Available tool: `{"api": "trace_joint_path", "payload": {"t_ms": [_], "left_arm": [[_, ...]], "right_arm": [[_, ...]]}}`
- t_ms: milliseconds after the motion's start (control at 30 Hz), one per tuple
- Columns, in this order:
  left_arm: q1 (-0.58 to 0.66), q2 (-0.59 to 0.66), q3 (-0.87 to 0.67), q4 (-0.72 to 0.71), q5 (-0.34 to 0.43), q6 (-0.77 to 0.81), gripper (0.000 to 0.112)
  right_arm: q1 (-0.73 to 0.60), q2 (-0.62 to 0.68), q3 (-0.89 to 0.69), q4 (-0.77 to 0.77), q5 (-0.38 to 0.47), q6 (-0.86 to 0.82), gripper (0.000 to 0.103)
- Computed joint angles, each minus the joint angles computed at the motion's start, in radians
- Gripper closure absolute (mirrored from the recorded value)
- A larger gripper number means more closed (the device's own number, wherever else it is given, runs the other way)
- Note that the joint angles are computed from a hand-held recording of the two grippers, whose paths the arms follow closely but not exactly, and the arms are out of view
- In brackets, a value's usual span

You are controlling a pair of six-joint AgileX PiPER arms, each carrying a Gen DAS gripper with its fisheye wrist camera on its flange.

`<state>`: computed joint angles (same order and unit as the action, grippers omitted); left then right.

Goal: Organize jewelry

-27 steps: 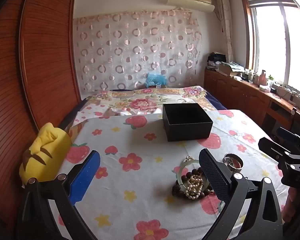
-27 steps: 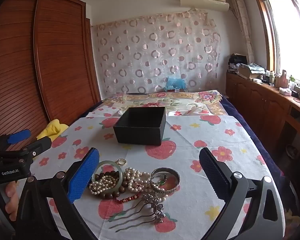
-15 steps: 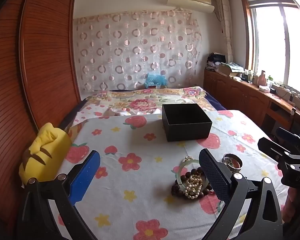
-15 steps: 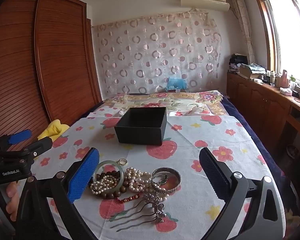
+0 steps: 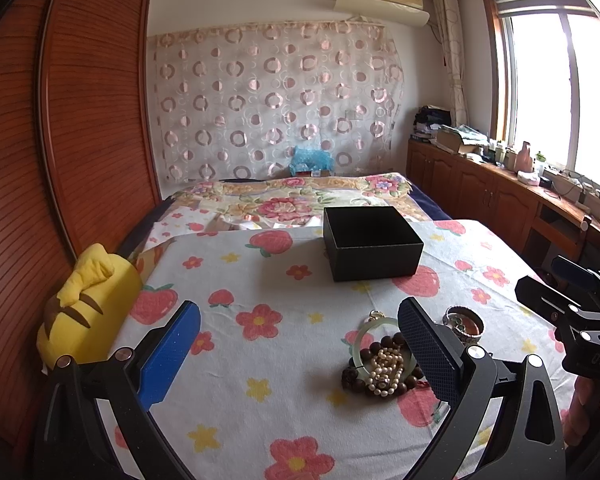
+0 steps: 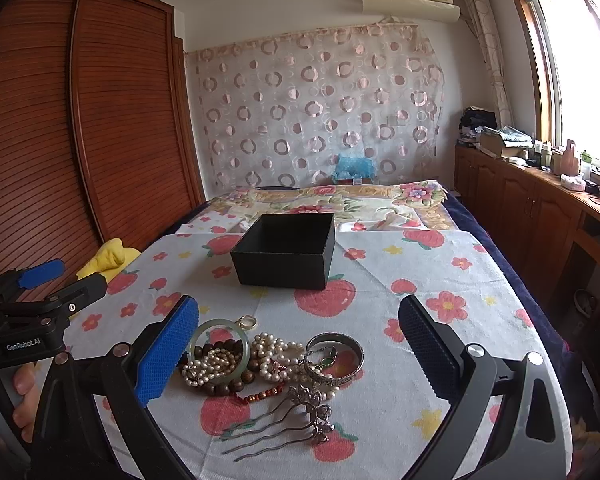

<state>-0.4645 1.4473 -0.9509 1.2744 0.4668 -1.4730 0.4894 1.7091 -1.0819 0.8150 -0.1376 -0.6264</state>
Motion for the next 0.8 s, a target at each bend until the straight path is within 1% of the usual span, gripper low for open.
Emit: {"api": "trace_joint_path", "payload": {"t_ms": [800], "left_arm": [[0.0, 0.0, 0.001, 0.004, -0.001, -0.006, 0.017]], "right_arm": [[-0.001, -0.001, -0.001, 0.006, 0.003, -0.005, 0.002]]}}
